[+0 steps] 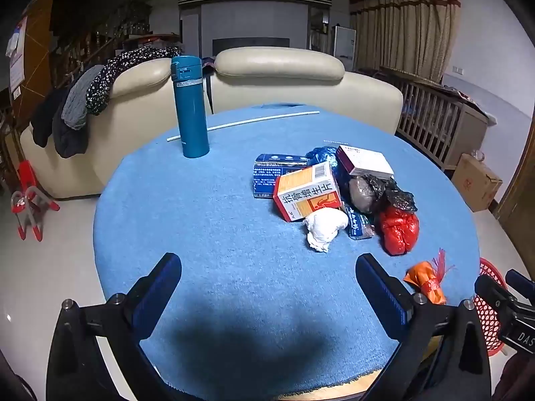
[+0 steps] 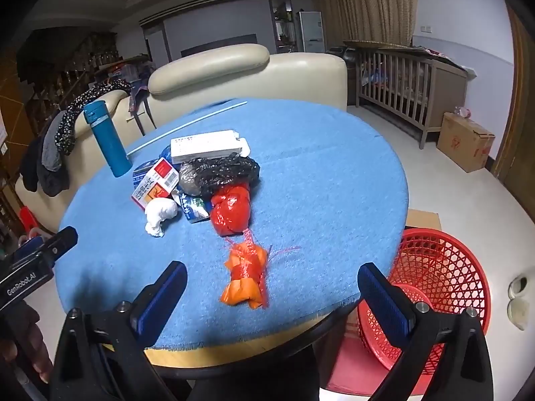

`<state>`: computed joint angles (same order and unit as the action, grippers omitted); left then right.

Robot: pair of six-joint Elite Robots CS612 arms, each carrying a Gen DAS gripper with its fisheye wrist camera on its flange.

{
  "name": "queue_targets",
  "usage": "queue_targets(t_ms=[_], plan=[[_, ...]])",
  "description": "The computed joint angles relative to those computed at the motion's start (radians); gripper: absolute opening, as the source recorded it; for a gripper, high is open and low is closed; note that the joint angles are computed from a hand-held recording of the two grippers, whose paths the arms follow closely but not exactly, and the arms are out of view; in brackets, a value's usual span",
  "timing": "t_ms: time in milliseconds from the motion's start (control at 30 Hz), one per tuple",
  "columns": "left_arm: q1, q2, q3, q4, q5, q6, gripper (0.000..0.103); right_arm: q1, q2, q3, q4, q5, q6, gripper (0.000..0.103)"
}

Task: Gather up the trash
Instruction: 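Reach both grippers toward the trash pile on the table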

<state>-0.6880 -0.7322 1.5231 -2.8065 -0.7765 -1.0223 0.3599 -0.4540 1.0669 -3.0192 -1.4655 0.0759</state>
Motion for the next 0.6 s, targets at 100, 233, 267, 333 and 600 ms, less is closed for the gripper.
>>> queue_targets(t_ms=[100, 233, 267, 333, 600], plan=[[0.000, 0.000, -0.002, 0.008, -0.003, 0.005, 0.103, 0.000, 0.000, 0.003, 0.001, 0.003, -0.006, 0.103], [0.003, 0.010, -0.024, 0.021, -0.011, 0.009, 0.103, -0.001, -0.001, 0.005, 0.008, 0.009, -0.006, 0.103], [0.002, 0.012, -0.026, 0.021, -0.009, 0.010, 0.103, -0.001, -0.002, 0.006, 0.006, 0.011, -0.005, 0.103], [0.001, 0.012, -0.024, 0.011, -0.007, 0.016, 0.103, -0.002, -0.003, 0.007, 0.003, 0.017, -0.005, 0.103], [0.002, 0.001, -0.011, 0.013, -0.022, 0.003, 0.103, 0.001, -0.003, 0.008, 0.001, 0.025, -0.023, 0.103]])
